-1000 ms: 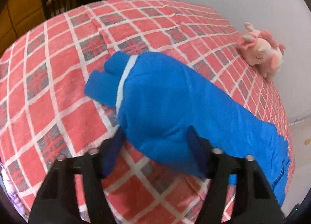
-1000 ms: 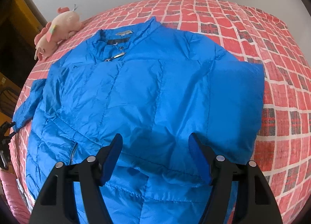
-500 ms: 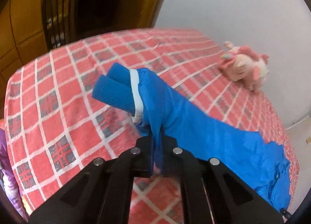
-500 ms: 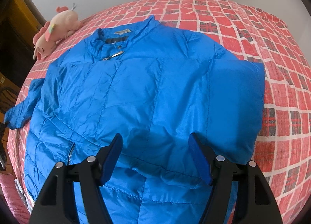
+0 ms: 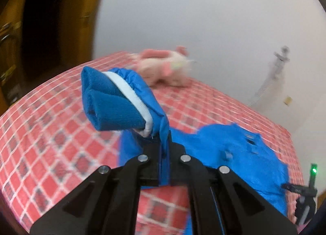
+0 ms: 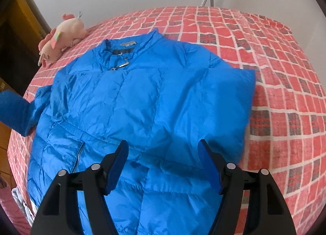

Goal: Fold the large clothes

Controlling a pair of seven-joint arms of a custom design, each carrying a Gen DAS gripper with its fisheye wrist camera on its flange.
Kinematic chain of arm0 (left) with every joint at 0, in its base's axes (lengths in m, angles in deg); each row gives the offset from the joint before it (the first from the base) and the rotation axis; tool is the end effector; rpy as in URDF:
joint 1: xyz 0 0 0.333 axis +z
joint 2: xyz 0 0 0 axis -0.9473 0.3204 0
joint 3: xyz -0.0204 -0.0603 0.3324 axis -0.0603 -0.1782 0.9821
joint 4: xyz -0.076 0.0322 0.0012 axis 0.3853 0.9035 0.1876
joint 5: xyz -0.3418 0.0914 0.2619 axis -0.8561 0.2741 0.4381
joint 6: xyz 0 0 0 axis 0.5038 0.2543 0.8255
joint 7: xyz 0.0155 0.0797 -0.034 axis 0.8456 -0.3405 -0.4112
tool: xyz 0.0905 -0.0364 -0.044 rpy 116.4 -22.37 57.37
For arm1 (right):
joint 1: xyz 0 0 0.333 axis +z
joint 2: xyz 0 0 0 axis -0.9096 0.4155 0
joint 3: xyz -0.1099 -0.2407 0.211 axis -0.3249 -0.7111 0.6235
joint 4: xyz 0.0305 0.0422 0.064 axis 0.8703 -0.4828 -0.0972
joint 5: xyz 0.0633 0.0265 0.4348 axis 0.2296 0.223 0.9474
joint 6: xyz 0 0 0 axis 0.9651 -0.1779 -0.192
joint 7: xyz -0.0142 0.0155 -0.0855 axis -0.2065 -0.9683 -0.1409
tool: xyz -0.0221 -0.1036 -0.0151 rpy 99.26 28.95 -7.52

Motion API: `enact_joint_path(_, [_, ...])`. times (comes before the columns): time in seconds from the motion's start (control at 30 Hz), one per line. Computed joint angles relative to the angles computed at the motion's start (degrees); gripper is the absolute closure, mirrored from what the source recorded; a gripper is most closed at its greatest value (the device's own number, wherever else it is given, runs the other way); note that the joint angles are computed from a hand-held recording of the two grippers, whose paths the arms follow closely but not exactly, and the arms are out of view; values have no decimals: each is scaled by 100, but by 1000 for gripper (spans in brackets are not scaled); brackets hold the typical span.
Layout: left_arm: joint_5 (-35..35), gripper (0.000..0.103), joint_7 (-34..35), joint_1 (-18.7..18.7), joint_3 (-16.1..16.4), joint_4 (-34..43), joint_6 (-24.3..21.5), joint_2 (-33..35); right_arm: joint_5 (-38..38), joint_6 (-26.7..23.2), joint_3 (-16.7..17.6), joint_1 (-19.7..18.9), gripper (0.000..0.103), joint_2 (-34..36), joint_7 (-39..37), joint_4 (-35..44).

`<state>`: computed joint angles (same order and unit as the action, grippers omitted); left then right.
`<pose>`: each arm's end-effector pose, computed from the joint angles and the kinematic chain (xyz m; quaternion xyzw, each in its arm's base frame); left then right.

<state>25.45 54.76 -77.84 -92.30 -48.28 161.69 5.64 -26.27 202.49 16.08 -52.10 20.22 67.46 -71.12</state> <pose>0.6134 -0.1260 0.6207 -0.5981 0.6640 -0.4164 0.1673 0.4229 0.1792 0.5442 -0.5327 0.8099 -0.1287 0.2091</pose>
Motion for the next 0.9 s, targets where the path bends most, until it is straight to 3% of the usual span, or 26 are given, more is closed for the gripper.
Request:
enact_joint_path(0.27, [-522,102,892,-641,-383,263,-113,197,1,63,-21,11,33,-16,-19,-40])
enact_joint_path(0.63, [218,102,748,-881,-897,744,-307,1166,103,58,-82,-8,33,81,-52,-64])
enact_joint_path(0.8, [179,93,1375,-770,-1064,1016,-1059,1470,110,42,-81,-13,33,132,-69,-56])
enact_joint_path(0.9, [-476,80,2284,-611,-1191,941,-1459,1387,95,22,-68,-15,33,154,-60,-47])
